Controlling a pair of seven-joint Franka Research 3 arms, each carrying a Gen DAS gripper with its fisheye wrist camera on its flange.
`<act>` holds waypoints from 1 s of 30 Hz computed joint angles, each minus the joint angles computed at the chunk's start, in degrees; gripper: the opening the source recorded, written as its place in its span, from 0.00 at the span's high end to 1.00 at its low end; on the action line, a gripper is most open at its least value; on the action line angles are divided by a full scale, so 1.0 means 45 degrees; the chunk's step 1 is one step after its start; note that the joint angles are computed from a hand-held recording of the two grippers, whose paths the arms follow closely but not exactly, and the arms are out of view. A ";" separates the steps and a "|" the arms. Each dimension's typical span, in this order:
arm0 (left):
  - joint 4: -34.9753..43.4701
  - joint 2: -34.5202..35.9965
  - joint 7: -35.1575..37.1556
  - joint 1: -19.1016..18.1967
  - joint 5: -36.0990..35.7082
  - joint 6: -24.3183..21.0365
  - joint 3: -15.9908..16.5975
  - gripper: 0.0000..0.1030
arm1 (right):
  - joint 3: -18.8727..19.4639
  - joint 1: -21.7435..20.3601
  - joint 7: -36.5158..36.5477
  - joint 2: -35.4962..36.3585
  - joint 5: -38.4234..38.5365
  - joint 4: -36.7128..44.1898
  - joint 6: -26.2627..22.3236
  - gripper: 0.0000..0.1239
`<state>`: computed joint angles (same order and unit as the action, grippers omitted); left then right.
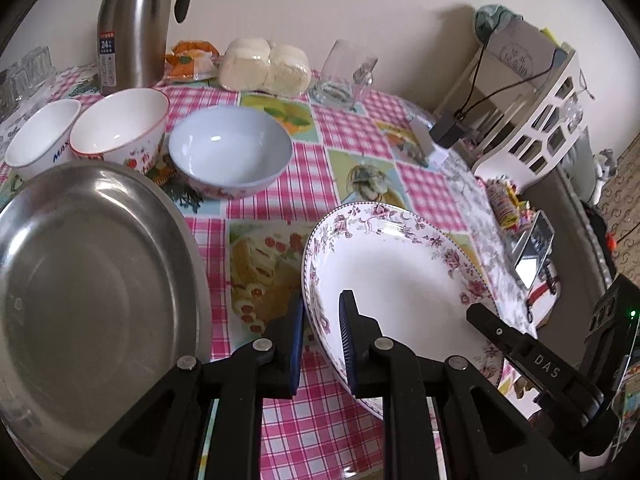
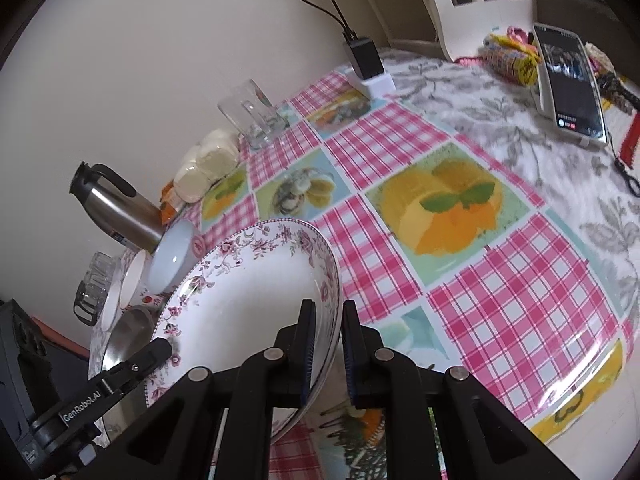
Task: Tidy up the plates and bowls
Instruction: 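Lift and tilt the floral plate with both tools, then carry the floral plate over the steel basin and lower it inside with both tools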
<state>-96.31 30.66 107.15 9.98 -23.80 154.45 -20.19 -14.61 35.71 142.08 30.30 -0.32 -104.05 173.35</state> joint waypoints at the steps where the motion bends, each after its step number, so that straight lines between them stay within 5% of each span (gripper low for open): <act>1: -0.0016 -0.0046 0.0109 0.0142 -0.0149 -0.0006 -0.0101 0.83 | -0.0177 0.0178 0.0093 -0.0018 -0.0089 0.0020 -0.0024 0.89; 17: 0.0338 -0.0331 0.1231 0.0954 -0.1674 -0.0577 -0.0030 0.83 | -0.2203 0.2365 0.2207 0.0313 -0.1825 0.1066 -0.0058 0.89; 30: 0.1023 -0.0136 0.1097 0.1568 -0.2552 -0.1531 0.0694 0.83 | -0.0653 0.1547 0.2277 0.1681 -0.2434 0.3831 -0.1461 0.89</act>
